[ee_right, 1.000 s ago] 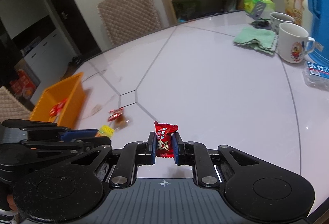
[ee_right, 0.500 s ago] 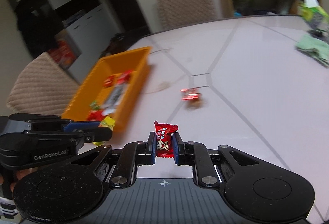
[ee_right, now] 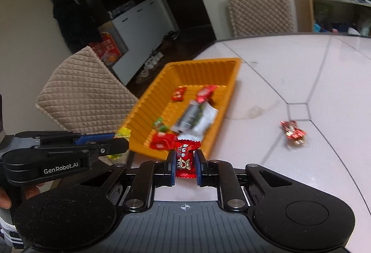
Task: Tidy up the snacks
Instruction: 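Lower both candies into the orange tray and open both tools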
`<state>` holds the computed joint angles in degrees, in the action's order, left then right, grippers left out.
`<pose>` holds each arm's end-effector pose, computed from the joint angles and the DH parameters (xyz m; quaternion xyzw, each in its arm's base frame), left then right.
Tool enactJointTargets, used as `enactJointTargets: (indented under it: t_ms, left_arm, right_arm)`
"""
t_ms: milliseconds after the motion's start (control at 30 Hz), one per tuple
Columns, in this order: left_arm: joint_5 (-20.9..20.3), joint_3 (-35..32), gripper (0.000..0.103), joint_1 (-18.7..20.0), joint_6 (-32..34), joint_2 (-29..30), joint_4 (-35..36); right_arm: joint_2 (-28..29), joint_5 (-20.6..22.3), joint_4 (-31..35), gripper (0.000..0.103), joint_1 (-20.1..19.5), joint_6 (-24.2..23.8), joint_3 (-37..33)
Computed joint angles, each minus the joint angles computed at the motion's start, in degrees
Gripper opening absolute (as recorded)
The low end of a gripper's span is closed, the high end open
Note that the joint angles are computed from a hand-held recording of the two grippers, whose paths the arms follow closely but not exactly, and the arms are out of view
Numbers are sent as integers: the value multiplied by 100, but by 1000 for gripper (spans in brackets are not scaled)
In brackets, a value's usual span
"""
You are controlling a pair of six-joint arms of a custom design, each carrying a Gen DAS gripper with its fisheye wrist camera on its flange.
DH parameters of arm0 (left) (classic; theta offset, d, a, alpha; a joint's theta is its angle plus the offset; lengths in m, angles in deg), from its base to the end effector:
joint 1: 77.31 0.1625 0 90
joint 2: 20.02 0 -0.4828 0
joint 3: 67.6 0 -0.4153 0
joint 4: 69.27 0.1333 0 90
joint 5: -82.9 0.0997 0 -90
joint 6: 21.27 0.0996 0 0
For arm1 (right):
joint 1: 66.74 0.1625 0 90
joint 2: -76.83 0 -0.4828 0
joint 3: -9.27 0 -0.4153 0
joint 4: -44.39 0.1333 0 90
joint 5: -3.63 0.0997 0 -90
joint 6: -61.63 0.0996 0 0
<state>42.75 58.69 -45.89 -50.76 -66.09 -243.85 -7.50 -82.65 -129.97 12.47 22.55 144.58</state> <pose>-0.3259 -0.4445 0.0445 0.2121 0.8812 -0.3175 0.2788 0.0536 -0.4654 0.2921 0.2430 -0.9261 0.2734 0.0928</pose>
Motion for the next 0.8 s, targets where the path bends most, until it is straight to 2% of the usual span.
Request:
enactJointTargets:
  t_ms: [267,467,800]
  left_arm:
    - [128,-264,18,433,612,5,-284]
    - [15,-629,18,825,1095,107,-446]
    - [-245,-1285,18,1381,1619,354,-288]
  right_arm:
    - [754,1,-321,17,312,355,-424]
    - [1331,-73,-555,17,490,602,-850]
    - [2053,-326,-633,17,615,837,-1506]
